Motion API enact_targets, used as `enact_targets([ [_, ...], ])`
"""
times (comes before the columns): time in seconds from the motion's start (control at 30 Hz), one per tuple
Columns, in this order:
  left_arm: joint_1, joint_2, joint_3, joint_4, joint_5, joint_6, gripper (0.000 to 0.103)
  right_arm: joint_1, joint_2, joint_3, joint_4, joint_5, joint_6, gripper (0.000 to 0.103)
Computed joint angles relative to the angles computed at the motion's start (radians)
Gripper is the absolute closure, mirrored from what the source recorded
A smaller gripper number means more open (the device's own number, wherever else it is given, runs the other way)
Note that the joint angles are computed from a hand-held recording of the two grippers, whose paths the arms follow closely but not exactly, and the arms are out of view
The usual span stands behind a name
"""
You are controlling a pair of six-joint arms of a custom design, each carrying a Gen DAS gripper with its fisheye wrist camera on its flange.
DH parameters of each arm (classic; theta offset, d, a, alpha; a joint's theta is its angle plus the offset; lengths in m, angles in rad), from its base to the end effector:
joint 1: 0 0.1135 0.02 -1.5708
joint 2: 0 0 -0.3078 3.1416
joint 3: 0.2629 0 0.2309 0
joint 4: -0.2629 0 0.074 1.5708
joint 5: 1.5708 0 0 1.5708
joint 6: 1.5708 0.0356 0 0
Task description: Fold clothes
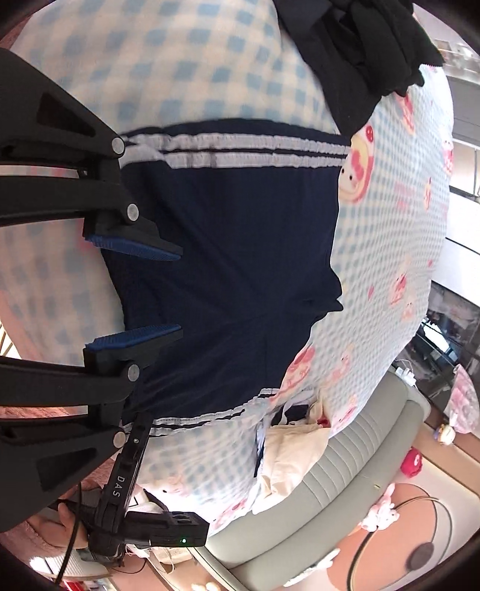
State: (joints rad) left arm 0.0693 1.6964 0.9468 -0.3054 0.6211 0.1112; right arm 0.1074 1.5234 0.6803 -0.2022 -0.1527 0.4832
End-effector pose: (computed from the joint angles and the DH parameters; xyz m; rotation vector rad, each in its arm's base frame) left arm 0.3141 0.0010 0.2213 0.2622 2.4781 -0.7346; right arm 0.2513 0.0325 0.1999 0.4422 2.6176 0.4020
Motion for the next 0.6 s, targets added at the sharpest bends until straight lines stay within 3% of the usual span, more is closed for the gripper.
enact_targets([
  [0.2, -0.11, 0.019, 0.014, -0.007, 0.069, -0.006, 0.065, -0.063, -0.141, -0.06, -0.007, 0.097, 0.133, 0.063],
  [0.33, -0.187, 0.05, 0.023, -0.009, 0.086, -0.012, 0.066, -0.08, -0.101, -0.026, -0.071, 0.074, 0.054, 0.063],
  [0.47, -0.231, 0.045, 0.0, 0.018, 0.03, -0.063, 0.066, -0.062, -0.056, -0.029, -0.073, 0.011, -0.002, 0.061],
  [0.6, -0.231, 0.063, 0.017, -0.018, 0.115, -0.077, 0.066, -0.058, -0.064, -0.047, -0.036, -0.003, -0.007, 0.061],
])
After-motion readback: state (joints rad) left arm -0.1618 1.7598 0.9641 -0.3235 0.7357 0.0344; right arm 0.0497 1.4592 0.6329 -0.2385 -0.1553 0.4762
